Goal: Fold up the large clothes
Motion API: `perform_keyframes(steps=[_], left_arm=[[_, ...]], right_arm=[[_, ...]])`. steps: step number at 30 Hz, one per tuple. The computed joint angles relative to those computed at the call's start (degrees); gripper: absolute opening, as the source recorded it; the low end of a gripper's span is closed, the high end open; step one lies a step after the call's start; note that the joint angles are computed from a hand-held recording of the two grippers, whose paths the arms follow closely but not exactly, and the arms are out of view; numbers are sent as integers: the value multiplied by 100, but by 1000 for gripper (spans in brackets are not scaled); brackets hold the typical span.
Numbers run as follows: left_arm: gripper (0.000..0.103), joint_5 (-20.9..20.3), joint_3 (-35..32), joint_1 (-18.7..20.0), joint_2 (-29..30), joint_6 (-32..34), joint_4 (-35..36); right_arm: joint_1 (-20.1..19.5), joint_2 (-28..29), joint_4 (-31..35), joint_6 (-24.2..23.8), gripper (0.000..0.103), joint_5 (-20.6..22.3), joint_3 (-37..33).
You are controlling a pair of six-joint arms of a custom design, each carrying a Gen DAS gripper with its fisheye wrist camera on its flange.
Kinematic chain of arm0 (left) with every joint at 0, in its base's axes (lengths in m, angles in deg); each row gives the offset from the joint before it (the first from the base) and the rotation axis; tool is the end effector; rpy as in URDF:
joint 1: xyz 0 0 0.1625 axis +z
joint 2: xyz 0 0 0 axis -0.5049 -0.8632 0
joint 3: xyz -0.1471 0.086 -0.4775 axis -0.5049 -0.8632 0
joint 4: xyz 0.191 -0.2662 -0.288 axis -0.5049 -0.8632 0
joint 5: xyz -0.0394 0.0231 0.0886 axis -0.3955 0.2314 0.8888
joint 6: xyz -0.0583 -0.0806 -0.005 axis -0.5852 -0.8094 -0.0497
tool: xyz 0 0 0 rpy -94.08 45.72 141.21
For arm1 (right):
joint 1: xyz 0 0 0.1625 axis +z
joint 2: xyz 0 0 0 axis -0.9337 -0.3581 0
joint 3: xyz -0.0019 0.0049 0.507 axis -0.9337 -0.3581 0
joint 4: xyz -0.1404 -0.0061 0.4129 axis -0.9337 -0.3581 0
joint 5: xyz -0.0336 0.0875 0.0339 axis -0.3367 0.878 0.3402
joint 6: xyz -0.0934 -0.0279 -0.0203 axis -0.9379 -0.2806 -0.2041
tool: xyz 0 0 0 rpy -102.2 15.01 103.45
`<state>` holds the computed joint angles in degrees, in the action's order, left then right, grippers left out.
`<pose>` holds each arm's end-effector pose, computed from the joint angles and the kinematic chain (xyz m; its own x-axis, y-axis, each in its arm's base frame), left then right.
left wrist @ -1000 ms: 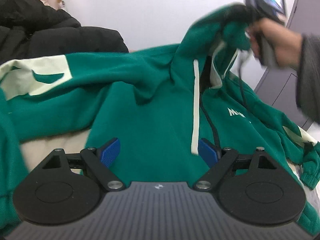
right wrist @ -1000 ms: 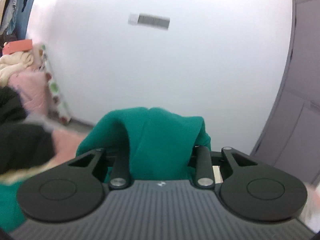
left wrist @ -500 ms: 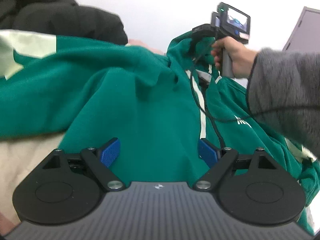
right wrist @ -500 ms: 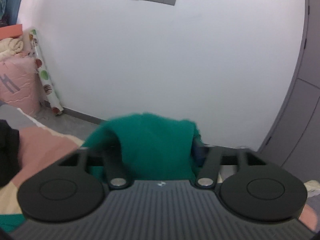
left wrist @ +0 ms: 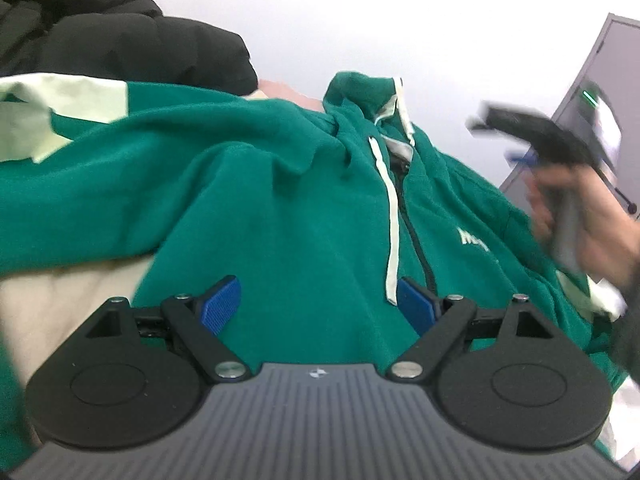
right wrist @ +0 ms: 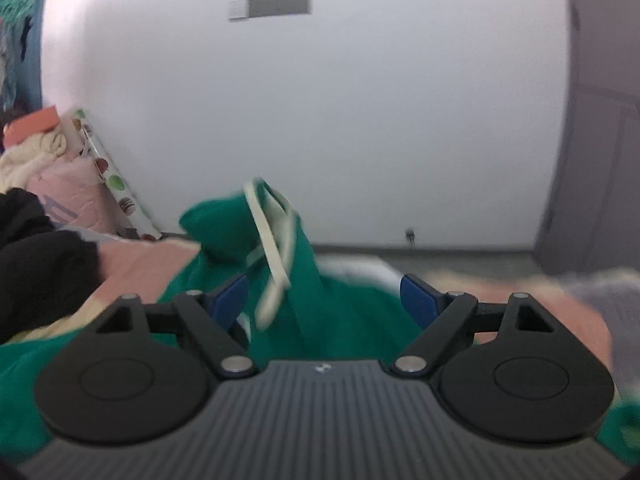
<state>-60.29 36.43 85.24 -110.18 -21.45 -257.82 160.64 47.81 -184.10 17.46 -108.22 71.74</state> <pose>-0.2700 -0.6853 0.0999 -0.9017 0.3101 -0.3014 0.4315 0.6919 -0.5788 0.1054 -0.8086 0.3476 -0.6972 0.3295 0.6367 -0.5261 0.3681 -0.7666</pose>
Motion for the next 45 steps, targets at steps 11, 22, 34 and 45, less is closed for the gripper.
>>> perform_keyframes(steps=[11, 22, 34, 45], left_arm=[[88, 792, 1050, -576, -1030, -712, 610], [88, 1482, 1620, -880, -1646, -1983, 1820], [88, 809, 1786, -624, -1814, -3203, 2351], [70, 262, 2121, -811, -1941, -3213, 2242]], right_arm=[[316, -1943, -467, 1705, 84, -929, 3962], [-235, -2743, -1262, 2675, 84, -1132, 5912], [-939, -2957, -439, 4173, 86, -95, 6134], [-1024, -3241, 64, 4206, 42, 685, 6294]])
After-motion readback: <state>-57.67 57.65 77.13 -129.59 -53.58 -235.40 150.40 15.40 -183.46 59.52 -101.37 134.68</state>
